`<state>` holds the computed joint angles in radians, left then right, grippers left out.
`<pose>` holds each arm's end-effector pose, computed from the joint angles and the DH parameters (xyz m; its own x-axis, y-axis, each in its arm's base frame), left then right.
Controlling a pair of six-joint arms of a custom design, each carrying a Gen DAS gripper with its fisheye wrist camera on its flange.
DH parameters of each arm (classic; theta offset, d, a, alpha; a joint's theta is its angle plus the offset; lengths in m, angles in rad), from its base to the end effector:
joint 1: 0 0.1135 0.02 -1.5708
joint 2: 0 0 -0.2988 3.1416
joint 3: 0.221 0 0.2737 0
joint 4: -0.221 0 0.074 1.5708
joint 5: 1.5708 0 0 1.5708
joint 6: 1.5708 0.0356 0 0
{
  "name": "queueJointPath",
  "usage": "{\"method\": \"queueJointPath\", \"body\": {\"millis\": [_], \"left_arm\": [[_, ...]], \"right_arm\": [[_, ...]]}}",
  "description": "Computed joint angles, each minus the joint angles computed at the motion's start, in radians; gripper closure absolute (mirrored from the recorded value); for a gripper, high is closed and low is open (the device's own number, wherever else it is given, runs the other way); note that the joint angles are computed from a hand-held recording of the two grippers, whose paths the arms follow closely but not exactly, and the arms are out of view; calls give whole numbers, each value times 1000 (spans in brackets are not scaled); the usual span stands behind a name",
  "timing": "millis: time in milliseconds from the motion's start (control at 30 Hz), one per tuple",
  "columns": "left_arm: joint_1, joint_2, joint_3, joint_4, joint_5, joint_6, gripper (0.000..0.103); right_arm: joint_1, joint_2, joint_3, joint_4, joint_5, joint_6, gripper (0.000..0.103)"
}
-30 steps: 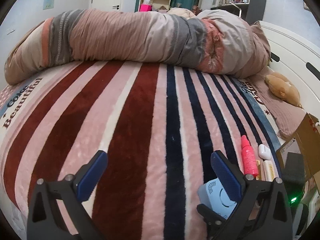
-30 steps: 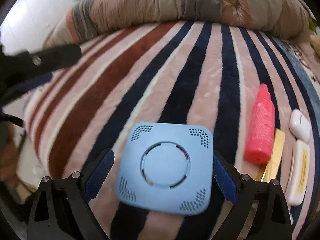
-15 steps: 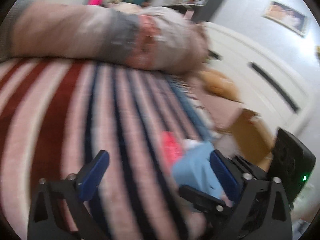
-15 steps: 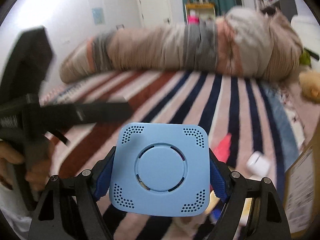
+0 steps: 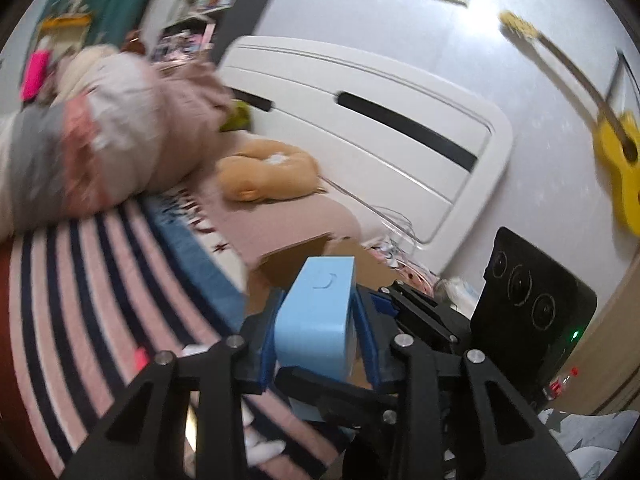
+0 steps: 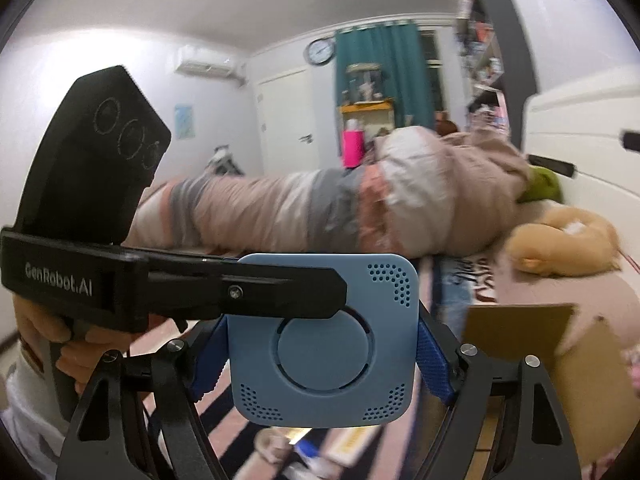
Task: Organize rigid objects
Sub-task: 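Lower the blue device into the cardboard box and open the right gripper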
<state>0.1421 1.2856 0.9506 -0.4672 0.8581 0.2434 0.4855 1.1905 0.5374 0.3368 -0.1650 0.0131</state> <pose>0.2765 0.0123 0.2992 -0.5875 0.0751 -0.8057 0.5869 0.7250 -0.3603 0.2284 0.1271 0.2424 -0.2829 -0.1347 -0.9496 -0.5947 0.8014 0.0635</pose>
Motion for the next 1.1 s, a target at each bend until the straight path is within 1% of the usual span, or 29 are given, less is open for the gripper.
{"method": "queueJointPath", "body": {"millis": [67,100,133,233,333,400,467,533,600,633,667,700,733,800,867,967,1067,1100], "left_arm": [[-130,34,50,26,-86,-45,72],[-185,57,74,28,-119,-62,72],[-230,90,97,29,-147,-71,72],[-333,210,171,11,-205,-70,71],[-394,317,228,-17,-238,-59,71],[-414,347,236,-27,-261,-53,70],[-430,372,247,-40,-298,-44,69],[-443,385,252,-42,-334,-37,68],[-451,388,254,-42,-381,-28,60],[-449,391,257,-44,-395,-26,49],[-444,391,258,-45,-404,-33,40],[-438,395,264,-46,-408,-38,39],[-429,391,263,-46,-408,-42,39],[-413,380,257,-40,-401,-43,37],[-393,345,232,-30,-399,-44,35],[-355,285,194,-16,-391,-61,35],[-310,196,140,12,-428,-84,34],[-279,151,108,27,-425,-87,34]], "right_arm": [[-120,-49,-9,-33,-81,9,26],[-160,-73,-9,-63,-109,13,26],[-226,-88,-1,-104,-160,15,26],[-392,-41,61,-226,-280,-5,26],[-478,33,107,-326,-312,-69,26],[-502,78,122,-356,-325,-89,26],[-508,124,149,-394,-316,-119,26],[-492,153,160,-406,-278,-138,25],[-468,186,183,-420,-223,-167,25],[-457,191,186,-420,-197,-177,23],[-449,185,176,-412,-181,-179,17],[-451,151,149,-415,-181,-181,10],[-449,155,150,-405,-185,-178,8],[-466,151,144,-402,-224,-176,7],[-471,144,147,-413,-238,-173,7],[-447,98,126,-397,-186,-160,7],[-405,20,79,-344,-123,-139,7],[-391,-4,69,-336,-106,-128,7]]}}
